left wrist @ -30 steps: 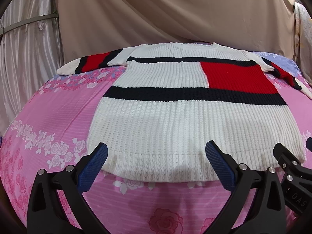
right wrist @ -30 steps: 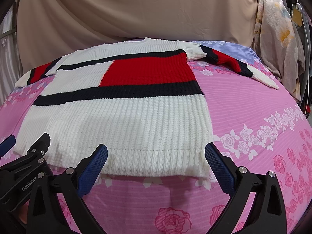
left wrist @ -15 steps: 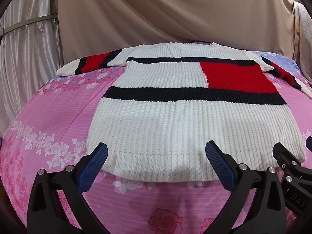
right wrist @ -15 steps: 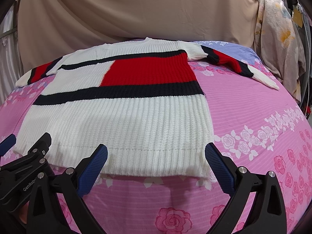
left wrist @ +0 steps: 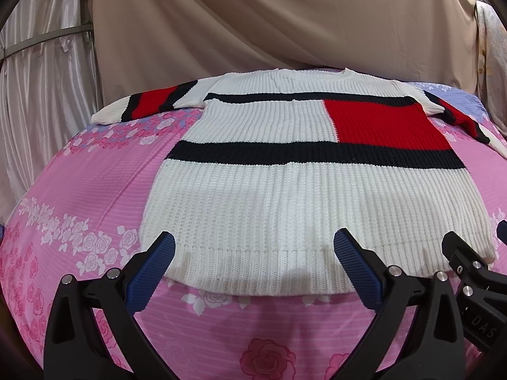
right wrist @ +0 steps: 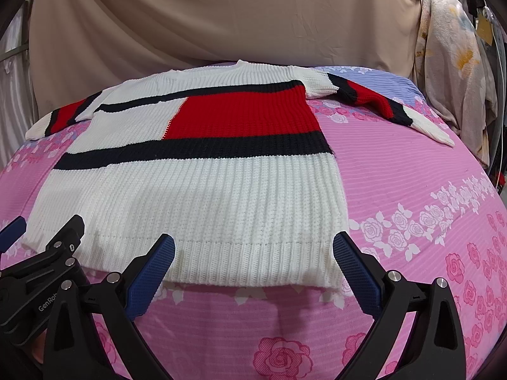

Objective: Fold small clothes

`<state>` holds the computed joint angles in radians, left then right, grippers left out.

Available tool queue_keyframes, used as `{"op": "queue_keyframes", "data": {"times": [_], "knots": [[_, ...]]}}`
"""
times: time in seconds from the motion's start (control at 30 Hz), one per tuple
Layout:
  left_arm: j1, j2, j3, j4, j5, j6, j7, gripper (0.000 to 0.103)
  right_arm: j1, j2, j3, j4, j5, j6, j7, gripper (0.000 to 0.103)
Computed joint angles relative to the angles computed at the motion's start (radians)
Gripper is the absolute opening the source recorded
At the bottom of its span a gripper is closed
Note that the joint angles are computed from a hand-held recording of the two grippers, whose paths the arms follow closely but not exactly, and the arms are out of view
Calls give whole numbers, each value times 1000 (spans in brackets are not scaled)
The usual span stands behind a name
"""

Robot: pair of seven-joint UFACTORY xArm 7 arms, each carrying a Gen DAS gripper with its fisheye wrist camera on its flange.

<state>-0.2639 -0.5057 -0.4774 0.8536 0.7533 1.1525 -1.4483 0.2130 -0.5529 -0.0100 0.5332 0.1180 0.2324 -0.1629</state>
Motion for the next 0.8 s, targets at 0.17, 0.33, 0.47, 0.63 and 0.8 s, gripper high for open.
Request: {"op": "queue_keyframes", "data": {"times": [0.17, 0.33, 0.47, 0.63, 0.8], "knots": [[-1, 1, 0, 1, 1, 2, -1, 98, 2, 0, -2, 0, 0, 0, 0, 98], [-2, 2, 0, 1, 1, 3, -1, 98, 3, -1, -2, -1, 0, 0, -1, 98], [-3, 0, 1, 0, 1, 1, -3, 98, 10, -2, -8, -2, 7, -1, -5, 98], [-13, -79, 53, -68, -35, -105, -16, 98, 169, -3, -186, 39, 139, 89, -159, 98], [37, -157, 64, -84, -74, -136, 60, 98, 163, 98, -307, 186, 253, 153, -300, 98]]}}
